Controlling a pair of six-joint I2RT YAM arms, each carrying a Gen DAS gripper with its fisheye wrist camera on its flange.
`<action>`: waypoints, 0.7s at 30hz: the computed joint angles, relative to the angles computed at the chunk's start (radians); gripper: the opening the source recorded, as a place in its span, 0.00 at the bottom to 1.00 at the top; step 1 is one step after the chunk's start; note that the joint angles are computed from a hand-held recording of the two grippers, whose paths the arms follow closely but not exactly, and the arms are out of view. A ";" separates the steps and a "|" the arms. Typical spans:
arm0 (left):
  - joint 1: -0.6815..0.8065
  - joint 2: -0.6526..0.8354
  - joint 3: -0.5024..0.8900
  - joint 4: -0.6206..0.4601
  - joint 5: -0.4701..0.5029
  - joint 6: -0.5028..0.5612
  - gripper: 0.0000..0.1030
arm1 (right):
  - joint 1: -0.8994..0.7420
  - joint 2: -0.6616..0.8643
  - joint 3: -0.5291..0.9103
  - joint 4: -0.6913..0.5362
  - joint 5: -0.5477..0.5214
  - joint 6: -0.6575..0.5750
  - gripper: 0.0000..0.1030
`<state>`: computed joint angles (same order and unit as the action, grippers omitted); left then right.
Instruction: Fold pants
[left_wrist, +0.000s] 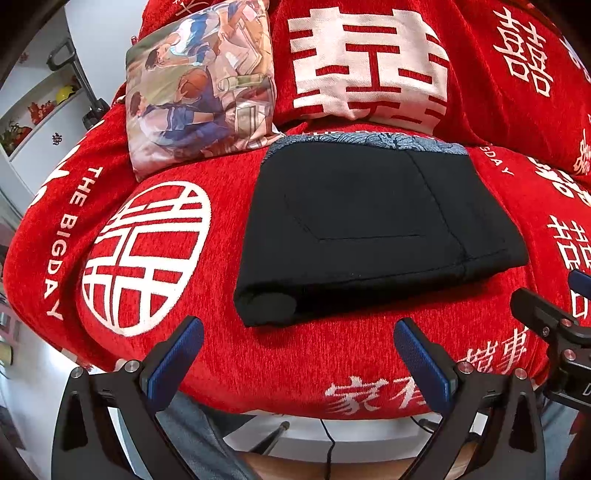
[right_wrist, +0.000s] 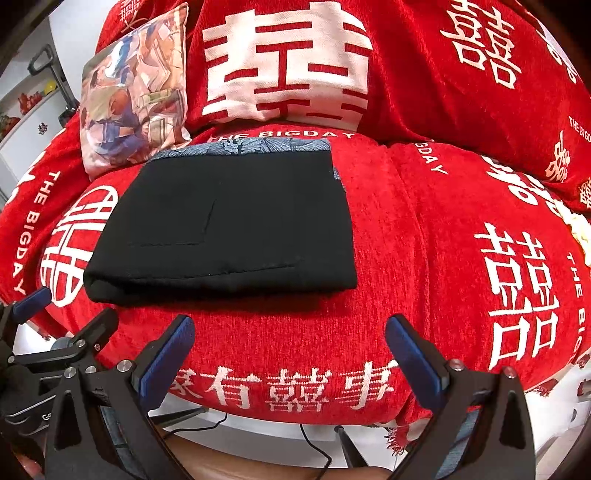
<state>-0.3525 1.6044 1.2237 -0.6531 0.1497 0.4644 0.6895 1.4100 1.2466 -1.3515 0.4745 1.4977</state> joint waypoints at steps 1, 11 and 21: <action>0.000 -0.001 -0.002 0.003 -0.002 0.000 1.00 | 0.001 0.000 -0.001 -0.001 0.000 0.002 1.00; -0.002 -0.012 -0.025 0.035 -0.013 0.013 1.00 | 0.000 0.014 -0.001 -0.017 0.002 0.011 1.00; -0.002 -0.012 -0.024 0.037 -0.010 0.017 1.00 | 0.001 0.016 0.000 -0.019 0.002 0.014 1.00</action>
<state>-0.3544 1.5923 1.1993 -0.6160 0.1394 0.4811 0.6906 1.4255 1.2462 -1.3708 0.4768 1.5116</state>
